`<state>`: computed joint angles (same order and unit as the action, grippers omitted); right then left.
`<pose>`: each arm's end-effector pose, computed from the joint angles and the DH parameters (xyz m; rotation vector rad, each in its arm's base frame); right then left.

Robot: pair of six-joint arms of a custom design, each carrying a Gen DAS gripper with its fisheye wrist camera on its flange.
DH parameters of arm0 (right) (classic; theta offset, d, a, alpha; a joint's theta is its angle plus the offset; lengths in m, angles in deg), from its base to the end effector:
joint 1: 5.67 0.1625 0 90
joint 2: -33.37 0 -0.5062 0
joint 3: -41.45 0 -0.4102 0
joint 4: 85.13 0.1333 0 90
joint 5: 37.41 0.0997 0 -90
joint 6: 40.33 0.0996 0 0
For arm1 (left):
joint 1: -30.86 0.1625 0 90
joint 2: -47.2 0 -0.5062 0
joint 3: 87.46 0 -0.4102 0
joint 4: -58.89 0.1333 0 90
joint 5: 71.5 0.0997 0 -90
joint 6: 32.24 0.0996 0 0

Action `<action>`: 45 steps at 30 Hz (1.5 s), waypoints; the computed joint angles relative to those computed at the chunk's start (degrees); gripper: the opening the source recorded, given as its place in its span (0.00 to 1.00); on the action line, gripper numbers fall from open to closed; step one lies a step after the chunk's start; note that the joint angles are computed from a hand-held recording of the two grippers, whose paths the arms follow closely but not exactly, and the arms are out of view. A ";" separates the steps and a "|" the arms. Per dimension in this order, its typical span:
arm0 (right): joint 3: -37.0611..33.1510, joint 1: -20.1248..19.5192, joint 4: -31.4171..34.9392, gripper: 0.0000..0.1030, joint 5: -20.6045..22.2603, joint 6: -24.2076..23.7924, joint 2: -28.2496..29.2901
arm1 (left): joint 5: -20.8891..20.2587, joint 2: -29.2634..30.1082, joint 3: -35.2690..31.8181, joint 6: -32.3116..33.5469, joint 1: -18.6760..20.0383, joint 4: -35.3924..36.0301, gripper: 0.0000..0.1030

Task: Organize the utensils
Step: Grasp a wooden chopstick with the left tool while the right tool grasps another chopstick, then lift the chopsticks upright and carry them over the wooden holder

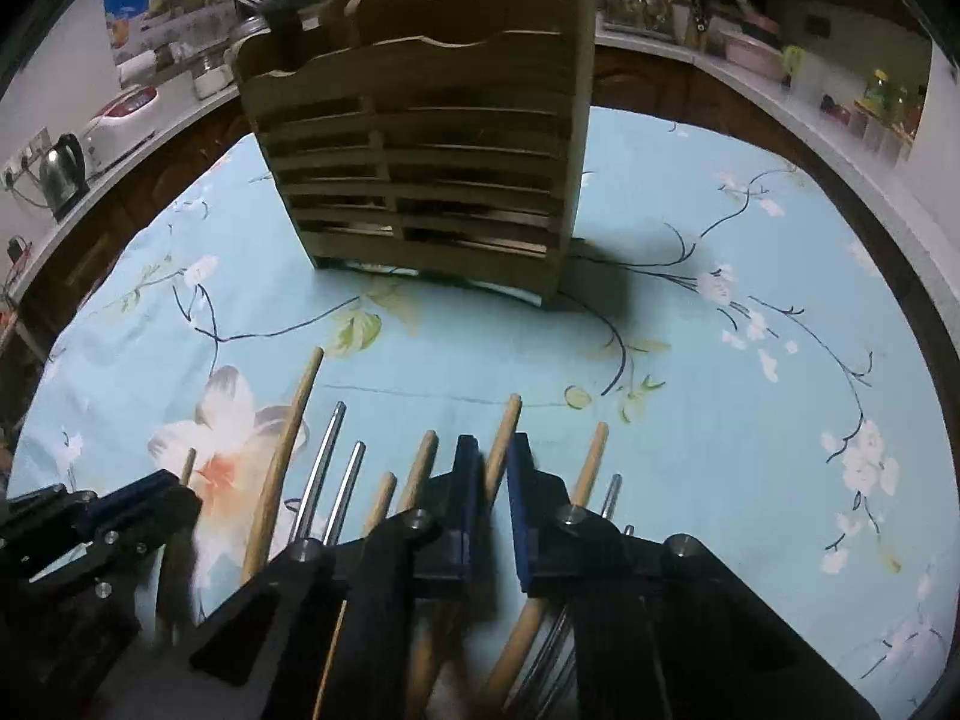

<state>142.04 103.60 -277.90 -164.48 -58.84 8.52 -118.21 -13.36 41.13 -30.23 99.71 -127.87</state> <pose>0.2953 -0.6227 -0.0478 0.6034 -2.3702 0.5914 -0.0012 -0.5619 0.2073 0.2401 2.3737 -0.7560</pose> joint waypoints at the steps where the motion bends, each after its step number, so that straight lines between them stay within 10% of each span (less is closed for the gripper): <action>1: 0.26 -0.15 0.54 0.09 0.65 0.76 -0.43 | -0.89 -0.45 -0.17 -0.32 0.26 0.85 0.05; 15: 11.85 0.73 -5.24 0.05 16.52 7.08 -11.90 | -13.59 -13.11 3.87 -3.18 -1.99 2.64 0.04; 29: 14.22 5.26 -11.28 0.05 18.68 4.48 -17.42 | -12.81 -22.51 6.14 -0.19 -9.84 1.38 0.04; 45: 7.09 6.83 -14.25 0.05 17.28 0.31 -17.58 | -12.44 -20.15 -1.28 8.02 -11.77 -4.27 0.04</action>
